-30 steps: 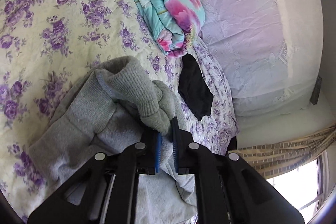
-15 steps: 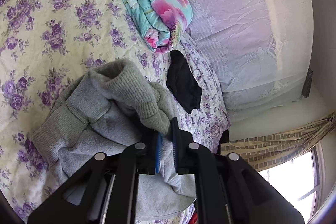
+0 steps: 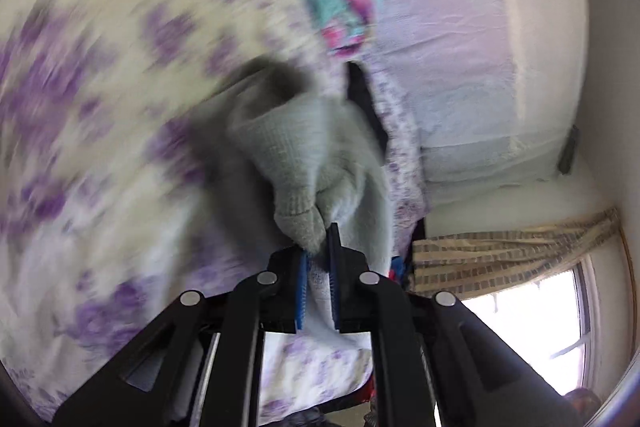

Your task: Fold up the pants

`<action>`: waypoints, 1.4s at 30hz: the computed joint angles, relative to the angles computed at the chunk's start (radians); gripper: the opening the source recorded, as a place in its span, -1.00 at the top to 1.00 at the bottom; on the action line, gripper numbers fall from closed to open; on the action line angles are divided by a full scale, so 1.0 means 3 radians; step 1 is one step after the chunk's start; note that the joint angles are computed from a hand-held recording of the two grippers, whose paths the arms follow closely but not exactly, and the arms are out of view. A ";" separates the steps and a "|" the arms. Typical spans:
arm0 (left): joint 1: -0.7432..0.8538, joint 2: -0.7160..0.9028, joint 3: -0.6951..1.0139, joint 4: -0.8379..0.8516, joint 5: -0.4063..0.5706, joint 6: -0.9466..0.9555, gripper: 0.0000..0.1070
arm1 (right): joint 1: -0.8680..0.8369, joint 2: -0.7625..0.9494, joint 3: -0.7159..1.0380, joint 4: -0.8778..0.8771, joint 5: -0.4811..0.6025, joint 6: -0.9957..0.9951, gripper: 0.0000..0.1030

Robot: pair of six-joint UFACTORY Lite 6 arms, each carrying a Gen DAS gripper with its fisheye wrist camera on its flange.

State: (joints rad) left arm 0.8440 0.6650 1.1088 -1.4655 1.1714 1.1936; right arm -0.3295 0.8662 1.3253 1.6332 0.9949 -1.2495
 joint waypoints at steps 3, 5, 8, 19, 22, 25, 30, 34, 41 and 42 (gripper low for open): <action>0.0063 0.0229 -0.0094 -0.0137 0.0041 0.0376 0.85 | -0.0048 0.0006 -0.0138 0.0143 0.0121 -0.0193 0.66; 0.0081 0.0168 -0.0134 -0.0180 0.0140 0.0468 0.85 | -0.0029 -0.0182 -0.0211 0.0165 0.0110 -0.0259 0.66; -0.0008 -0.0202 -0.0144 -0.0156 0.0072 0.0435 0.85 | 0.0081 -0.0477 -0.0172 0.0130 0.0009 -0.0226 0.66; -0.0372 -0.0492 0.0862 -0.0462 0.0021 -0.0206 0.85 | 0.0255 -0.0533 0.1124 0.0333 0.0151 0.0216 0.66; -0.0191 -0.0332 0.0410 -0.0479 0.0293 0.0311 0.84 | 0.0125 -0.0478 0.0714 0.0167 0.0142 0.0004 0.66; -0.0089 0.0082 0.0226 -0.0271 0.0274 0.0535 0.85 | 0.0009 -0.0075 0.0476 -0.0111 0.0020 0.0027 0.66; 0.0017 0.0517 0.0241 -0.0188 0.0250 0.0580 0.83 | -0.0135 0.0143 0.0308 0.0022 0.0242 -0.0156 0.66; 0.0012 0.0477 0.0218 -0.0200 0.0223 0.0594 0.83 | -0.0083 0.0009 0.0396 0.0009 0.0164 -0.0104 0.66; 0.0218 0.0310 0.0015 -0.0060 -0.0023 0.0501 0.73 | -0.0079 0.0205 0.0436 -0.0052 0.0020 -0.0166 0.50; 0.0291 0.0234 -0.0059 -0.0068 -0.0031 0.0532 0.73 | -0.0111 0.0227 0.0414 -0.0031 0.0091 -0.0222 0.39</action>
State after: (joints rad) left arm 0.9315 0.7351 1.0911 -1.4859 1.1622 1.3532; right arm -0.3628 0.9342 1.4495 1.6241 1.0222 -1.3161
